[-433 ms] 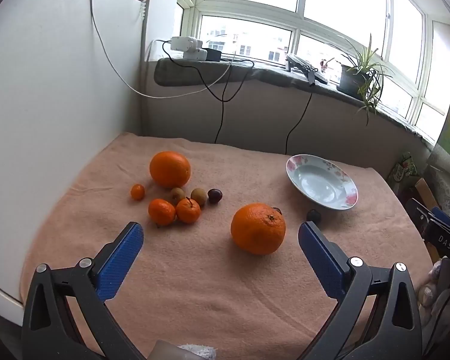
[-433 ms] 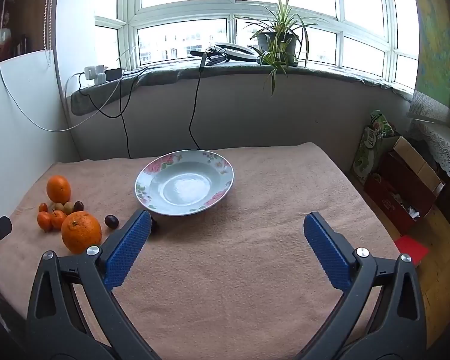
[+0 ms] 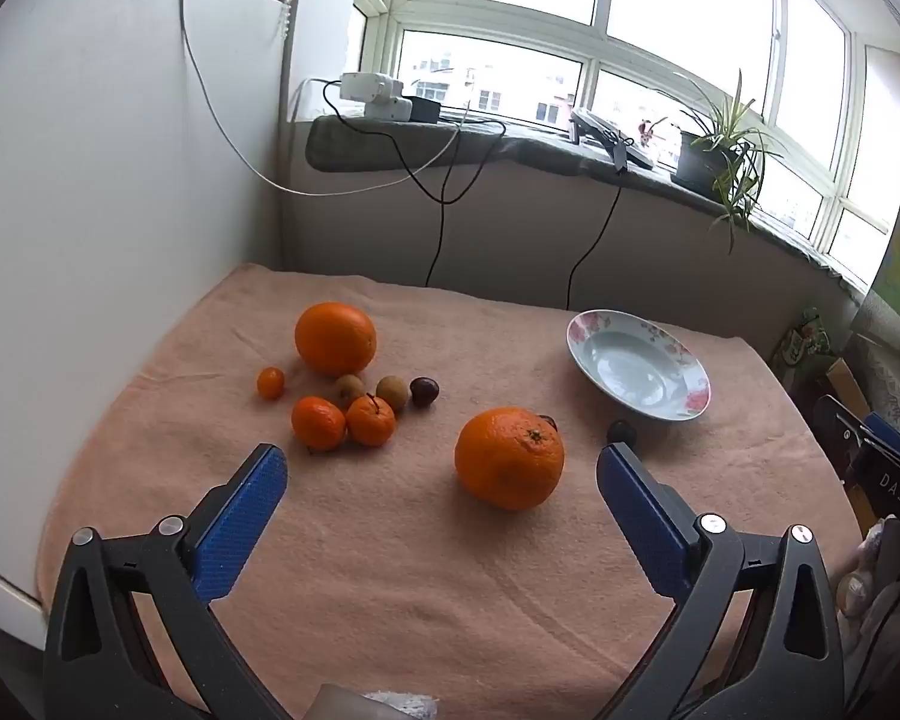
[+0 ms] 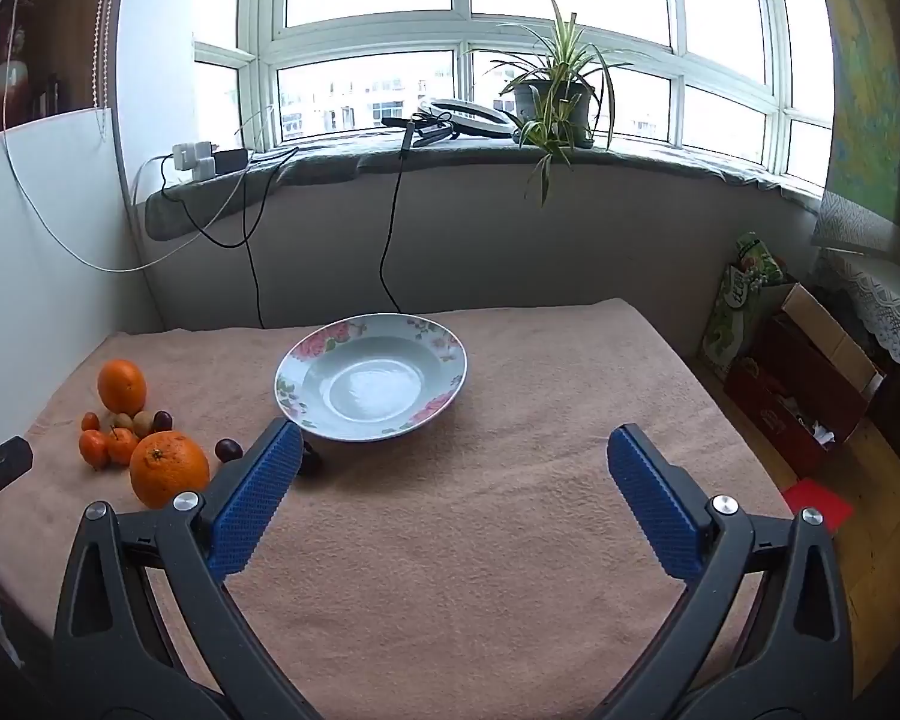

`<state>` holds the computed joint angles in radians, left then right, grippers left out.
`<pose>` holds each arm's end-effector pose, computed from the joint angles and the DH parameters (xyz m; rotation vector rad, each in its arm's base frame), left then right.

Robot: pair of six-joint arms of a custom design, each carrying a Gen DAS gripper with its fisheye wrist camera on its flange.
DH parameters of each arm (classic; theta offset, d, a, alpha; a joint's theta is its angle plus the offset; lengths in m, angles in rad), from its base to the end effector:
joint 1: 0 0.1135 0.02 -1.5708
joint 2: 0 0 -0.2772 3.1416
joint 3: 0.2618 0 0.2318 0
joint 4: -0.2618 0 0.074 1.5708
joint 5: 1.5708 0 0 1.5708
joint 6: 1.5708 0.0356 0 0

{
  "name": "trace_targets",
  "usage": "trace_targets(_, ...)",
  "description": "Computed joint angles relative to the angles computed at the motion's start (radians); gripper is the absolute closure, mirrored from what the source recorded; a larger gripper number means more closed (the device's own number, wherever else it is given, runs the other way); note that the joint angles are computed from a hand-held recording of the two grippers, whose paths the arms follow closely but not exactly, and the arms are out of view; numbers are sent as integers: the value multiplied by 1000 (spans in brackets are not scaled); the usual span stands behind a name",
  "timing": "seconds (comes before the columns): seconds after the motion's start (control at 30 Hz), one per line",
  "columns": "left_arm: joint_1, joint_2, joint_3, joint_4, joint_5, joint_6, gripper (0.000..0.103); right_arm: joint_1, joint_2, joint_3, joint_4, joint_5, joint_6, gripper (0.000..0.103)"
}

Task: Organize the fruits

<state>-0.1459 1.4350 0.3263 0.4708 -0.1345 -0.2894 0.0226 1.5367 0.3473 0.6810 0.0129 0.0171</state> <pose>0.2221 -0.0278 0.1494 -0.2324 2.1913 -0.0946 0.2453 0.0051 0.1517 0.0022 2.0792 0.0108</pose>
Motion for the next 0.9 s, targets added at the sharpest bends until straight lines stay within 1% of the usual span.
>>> trace_targets(0.07,-5,-1,1,-2,-6,0,1,-6,1,8,-12,-9,-2,0)
trace_targets(0.1,-7,-29,3,-32,-9,1,1,-10,3,12,-17,-16,-3,0)
trace_targets(0.13,-8,-32,5,-39,-11,3,1,-4,13,4,2,-12,2,0)
trace_targets(0.17,-36,-34,13,-51,-38,-9,1,6,39,-15,50,-2,10,0)
trace_targets(0.43,-51,-37,15,-55,-54,-12,1,8,56,-17,64,-4,13,0)
trace_targets(0.9,-49,-28,22,-58,-50,-14,1,6,77,-16,70,-10,19,0)
